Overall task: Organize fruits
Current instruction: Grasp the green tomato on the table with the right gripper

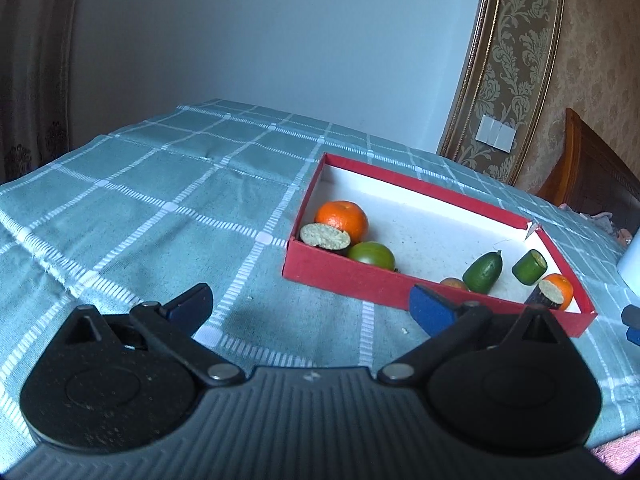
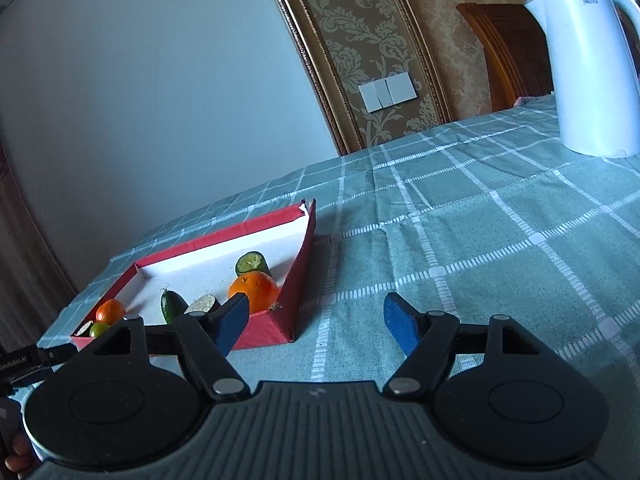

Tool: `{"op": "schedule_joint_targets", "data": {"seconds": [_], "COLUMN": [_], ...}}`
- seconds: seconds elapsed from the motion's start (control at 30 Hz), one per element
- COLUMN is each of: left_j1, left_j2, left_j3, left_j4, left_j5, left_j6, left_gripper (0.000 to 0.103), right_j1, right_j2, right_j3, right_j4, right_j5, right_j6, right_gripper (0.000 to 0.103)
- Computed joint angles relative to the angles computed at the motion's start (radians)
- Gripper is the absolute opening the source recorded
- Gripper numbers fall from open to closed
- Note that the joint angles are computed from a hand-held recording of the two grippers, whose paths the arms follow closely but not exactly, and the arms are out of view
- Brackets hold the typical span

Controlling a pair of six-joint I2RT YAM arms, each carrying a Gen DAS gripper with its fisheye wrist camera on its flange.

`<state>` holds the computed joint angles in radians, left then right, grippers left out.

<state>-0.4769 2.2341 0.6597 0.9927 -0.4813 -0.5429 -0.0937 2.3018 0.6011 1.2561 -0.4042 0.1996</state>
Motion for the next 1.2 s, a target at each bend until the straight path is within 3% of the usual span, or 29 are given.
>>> {"op": "schedule_joint_targets", "data": {"seconds": [0.4,0.9,1.07,1.2], "left_j1": [0.002,0.001,0.001,0.001], "left_j2": [0.001,0.001,0.001,0.001], "left_j3": [-0.01,-0.011,-0.011,-0.011], "left_j4": [0.015,0.019,0.019,0.019], "left_j5": [0.01,0.011,0.011,0.011], "left_j6": [-0.009,-0.009,-0.009,-0.009], "left_gripper": [0.103,0.103,0.103,0.103], "right_j1": [0.212,0.333,0.359,0.37], "right_j2": [-0.172,-0.128,-0.103,-0.096], "right_j3": [-0.051,-0.016,0.023,0.059], "right_j4": [-0.226,-0.275,-0.316,-0.371], "right_j5": [0.016,0.107,0.129,0.135], "right_j6": [-0.25,-0.378,-0.403,-0.417], "right_gripper": [0.078,0.078,0.065,0.042]}}
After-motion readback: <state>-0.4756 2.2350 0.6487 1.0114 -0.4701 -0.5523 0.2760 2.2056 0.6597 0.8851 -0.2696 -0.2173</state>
